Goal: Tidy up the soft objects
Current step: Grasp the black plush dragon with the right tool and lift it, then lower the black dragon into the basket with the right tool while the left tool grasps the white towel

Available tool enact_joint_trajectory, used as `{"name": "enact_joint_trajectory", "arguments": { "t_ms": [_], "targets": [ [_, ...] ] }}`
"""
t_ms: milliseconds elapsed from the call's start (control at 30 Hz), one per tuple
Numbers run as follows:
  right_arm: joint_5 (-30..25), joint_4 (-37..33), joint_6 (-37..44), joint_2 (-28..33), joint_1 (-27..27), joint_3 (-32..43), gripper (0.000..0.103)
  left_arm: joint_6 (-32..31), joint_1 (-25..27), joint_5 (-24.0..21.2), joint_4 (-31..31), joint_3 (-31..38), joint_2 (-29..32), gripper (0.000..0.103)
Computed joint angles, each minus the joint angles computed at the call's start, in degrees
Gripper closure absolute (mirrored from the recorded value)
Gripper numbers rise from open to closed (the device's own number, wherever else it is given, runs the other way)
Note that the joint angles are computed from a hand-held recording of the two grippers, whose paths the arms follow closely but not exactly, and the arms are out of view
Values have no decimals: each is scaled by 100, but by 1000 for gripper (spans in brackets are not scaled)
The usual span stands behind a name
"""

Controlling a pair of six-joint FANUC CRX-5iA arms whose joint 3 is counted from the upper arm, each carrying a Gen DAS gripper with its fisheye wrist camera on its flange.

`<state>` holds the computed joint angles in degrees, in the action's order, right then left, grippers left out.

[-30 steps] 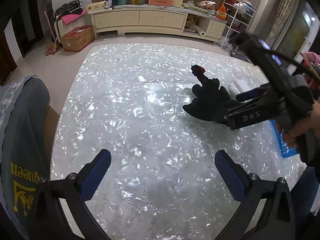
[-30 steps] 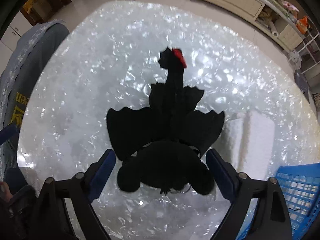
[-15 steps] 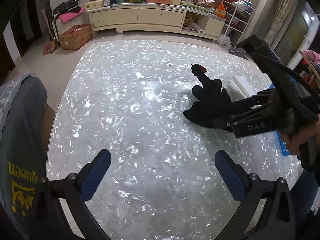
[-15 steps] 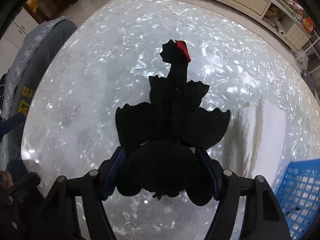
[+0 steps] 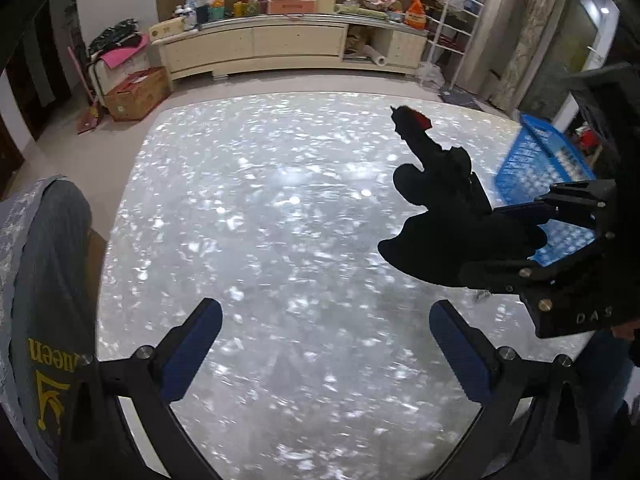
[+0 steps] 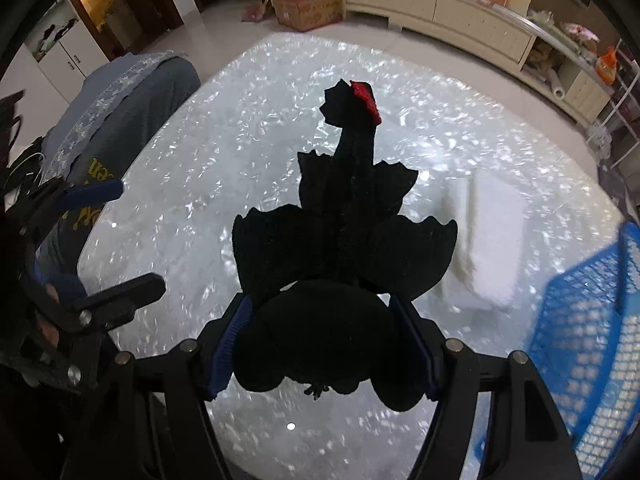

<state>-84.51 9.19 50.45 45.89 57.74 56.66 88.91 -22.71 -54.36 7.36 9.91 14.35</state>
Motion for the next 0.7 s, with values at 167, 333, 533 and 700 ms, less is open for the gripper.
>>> {"name": "enact_joint_trajectory", "arguments": {
  "t_ms": [167,333,533,700],
  "targets": [
    [607,120,-316,-909,74,-1309,35,-376,-73,87,508,-127,-107,0],
    [939,398,-782,-1727,194,-2354,35,-702,-247,-29,743,58,-8,0],
    [1013,751,-1225,-2392,226,-3101,35,-691,-503,-311,470,664,283,0],
    [1092,1041,-1586,-2907,219,-3707,35,-704,-621,-470,537,1105,584,0]
  ]
}}
